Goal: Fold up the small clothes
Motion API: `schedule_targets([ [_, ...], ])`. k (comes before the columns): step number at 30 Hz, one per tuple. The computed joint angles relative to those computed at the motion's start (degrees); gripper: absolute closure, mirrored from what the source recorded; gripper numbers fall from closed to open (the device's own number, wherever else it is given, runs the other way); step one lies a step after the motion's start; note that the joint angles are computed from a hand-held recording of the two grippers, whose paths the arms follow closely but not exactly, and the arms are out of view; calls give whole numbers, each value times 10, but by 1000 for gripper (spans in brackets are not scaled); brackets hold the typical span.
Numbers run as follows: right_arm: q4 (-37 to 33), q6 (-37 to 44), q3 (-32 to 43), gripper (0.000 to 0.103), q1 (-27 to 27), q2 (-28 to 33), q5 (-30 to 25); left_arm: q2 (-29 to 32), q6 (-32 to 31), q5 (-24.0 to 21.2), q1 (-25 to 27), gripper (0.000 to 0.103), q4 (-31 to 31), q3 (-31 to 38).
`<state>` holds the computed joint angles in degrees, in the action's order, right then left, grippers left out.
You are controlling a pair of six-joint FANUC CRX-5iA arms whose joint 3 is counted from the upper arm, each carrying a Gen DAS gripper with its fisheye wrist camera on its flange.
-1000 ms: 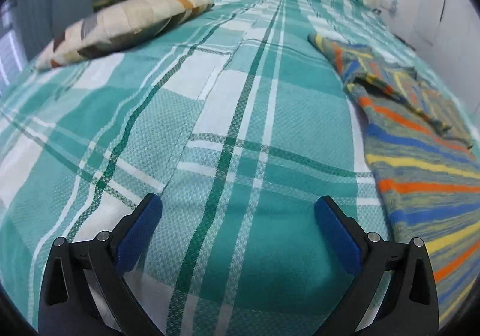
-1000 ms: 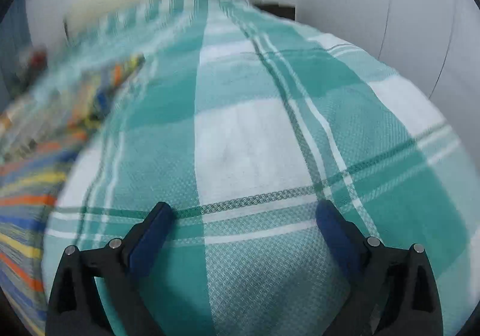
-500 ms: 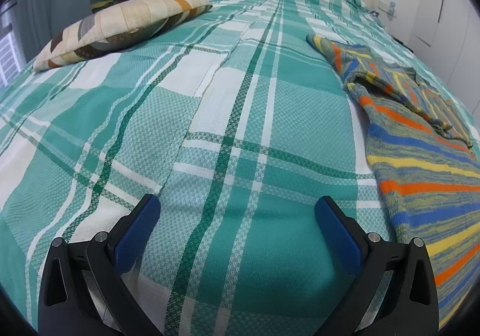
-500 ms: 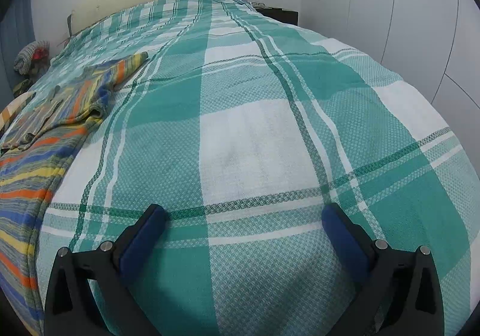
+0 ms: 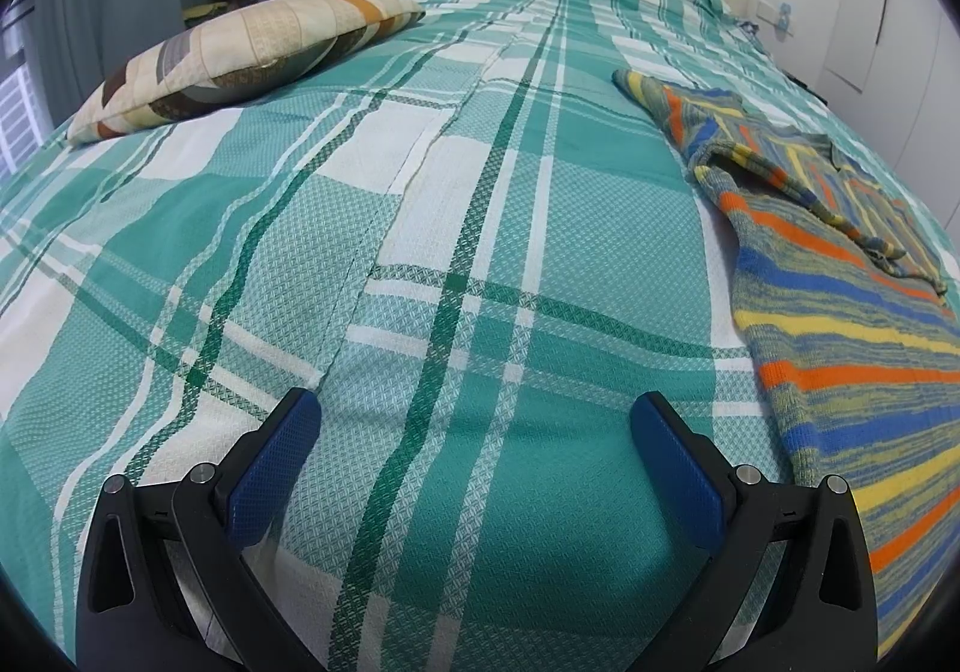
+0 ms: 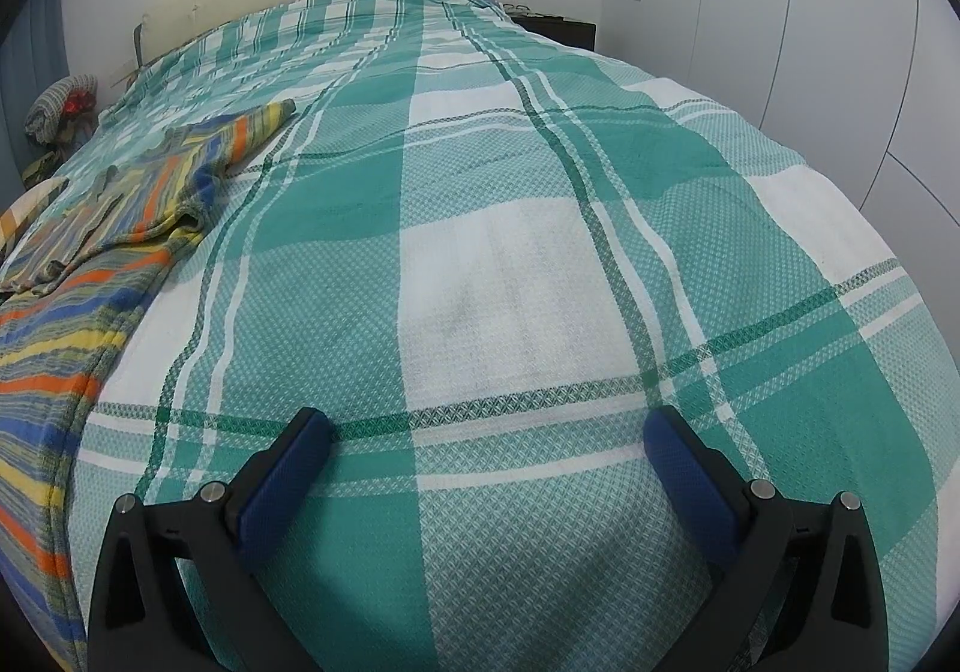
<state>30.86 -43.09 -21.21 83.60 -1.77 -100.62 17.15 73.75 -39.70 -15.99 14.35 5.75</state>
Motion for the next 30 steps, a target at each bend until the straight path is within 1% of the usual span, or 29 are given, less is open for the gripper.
schedule_targets([
  [16, -5, 5, 4, 0, -2, 3, -2, -1, 1, 0, 0, 1, -2, 0],
  [18, -8, 9, 7, 0, -4, 6, -4, 1, 11, -7, -2, 1, -16, 9],
  [20, -17, 26, 17, 0, -11, 3, -3, 7, 31, -40, -7, 1, -45, 37],
  [22, -33, 64, 32, 0, -19, -9, 6, 17, 31, -112, -6, 1, -53, 79],
  [23, -39, 81, 38, 2, -18, -21, 16, 12, 16, -150, 3, 2, -24, 84],
  [24, -33, 81, 40, 4, -7, -37, 35, 4, -2, -166, 11, 2, 6, 74],
  [25, -19, 73, 39, 6, 10, -50, 55, -12, -37, -189, 24, 2, 58, 52],
  [27, 11, 73, 44, 6, 45, -64, 108, -43, -96, -229, 37, 2, 122, 11],
  [28, 14, 85, 50, 6, 54, -65, 141, -57, -125, -259, 38, 3, 135, -3],
  [29, 8, 100, 59, 9, 60, -63, 177, -66, -144, -280, 35, 7, 137, -10],
  [30, 0, 111, 65, 10, 64, -59, 210, -74, -162, -297, 30, 15, 137, -18],
])
